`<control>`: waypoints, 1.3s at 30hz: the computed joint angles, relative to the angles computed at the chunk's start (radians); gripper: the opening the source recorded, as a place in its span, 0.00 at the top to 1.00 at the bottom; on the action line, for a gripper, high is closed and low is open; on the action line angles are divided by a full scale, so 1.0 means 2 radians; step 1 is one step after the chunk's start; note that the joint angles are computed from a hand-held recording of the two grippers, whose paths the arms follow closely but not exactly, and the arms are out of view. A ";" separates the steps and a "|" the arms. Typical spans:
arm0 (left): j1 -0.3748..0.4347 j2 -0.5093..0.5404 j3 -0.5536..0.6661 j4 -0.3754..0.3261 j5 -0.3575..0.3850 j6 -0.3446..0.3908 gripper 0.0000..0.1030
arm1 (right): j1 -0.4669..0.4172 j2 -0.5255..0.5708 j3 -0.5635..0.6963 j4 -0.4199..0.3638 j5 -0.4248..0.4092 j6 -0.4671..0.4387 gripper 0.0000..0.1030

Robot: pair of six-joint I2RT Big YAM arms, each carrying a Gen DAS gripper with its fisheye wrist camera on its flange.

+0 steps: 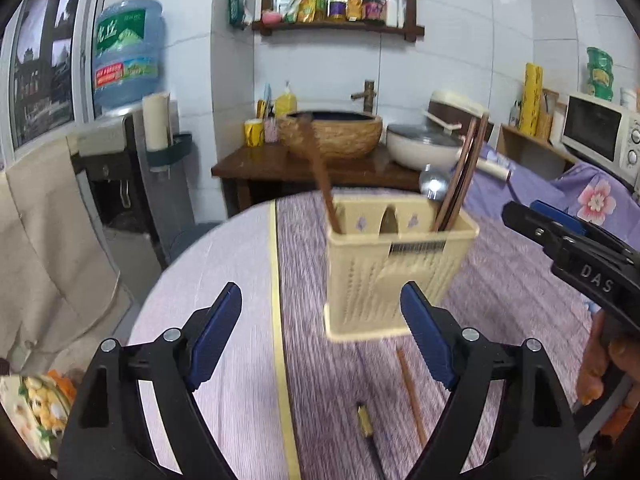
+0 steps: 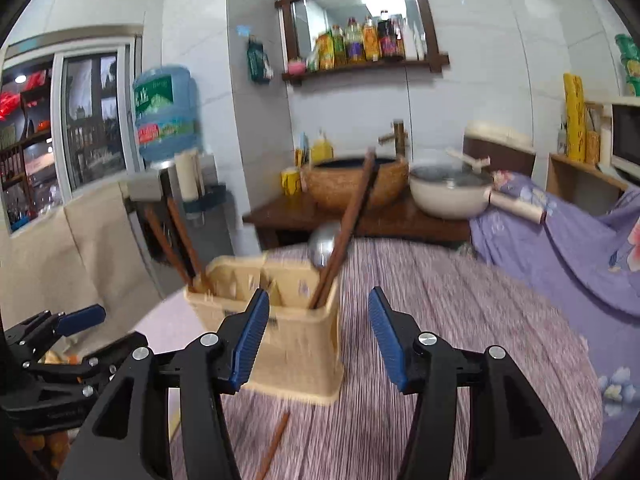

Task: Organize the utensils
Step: 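Grasp the gold-tipped black chopstick with the left gripper while the right gripper grasps a wooden chopstick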

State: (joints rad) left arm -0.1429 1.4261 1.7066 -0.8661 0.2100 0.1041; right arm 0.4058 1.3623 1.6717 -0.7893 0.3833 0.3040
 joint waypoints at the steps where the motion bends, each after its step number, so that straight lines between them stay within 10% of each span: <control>1: 0.003 -0.004 -0.011 -0.006 0.003 0.001 0.21 | 0.002 -0.004 -0.006 -0.016 -0.007 0.009 0.50; 7: 0.004 -0.026 -0.081 -0.036 0.005 0.003 0.22 | 0.019 -0.012 -0.043 -0.074 -0.018 0.033 0.51; 14: -0.010 -0.025 -0.115 -0.071 0.026 0.005 0.58 | 0.026 -0.020 -0.081 -0.092 -0.030 0.076 0.51; 23: -0.032 -0.012 -0.124 -0.066 0.007 -0.019 0.79 | 0.035 -0.014 -0.079 -0.108 -0.038 0.086 0.51; 39: -0.029 0.008 -0.109 -0.057 -0.009 -0.018 0.91 | 0.021 0.070 0.000 -0.167 -0.118 0.115 0.62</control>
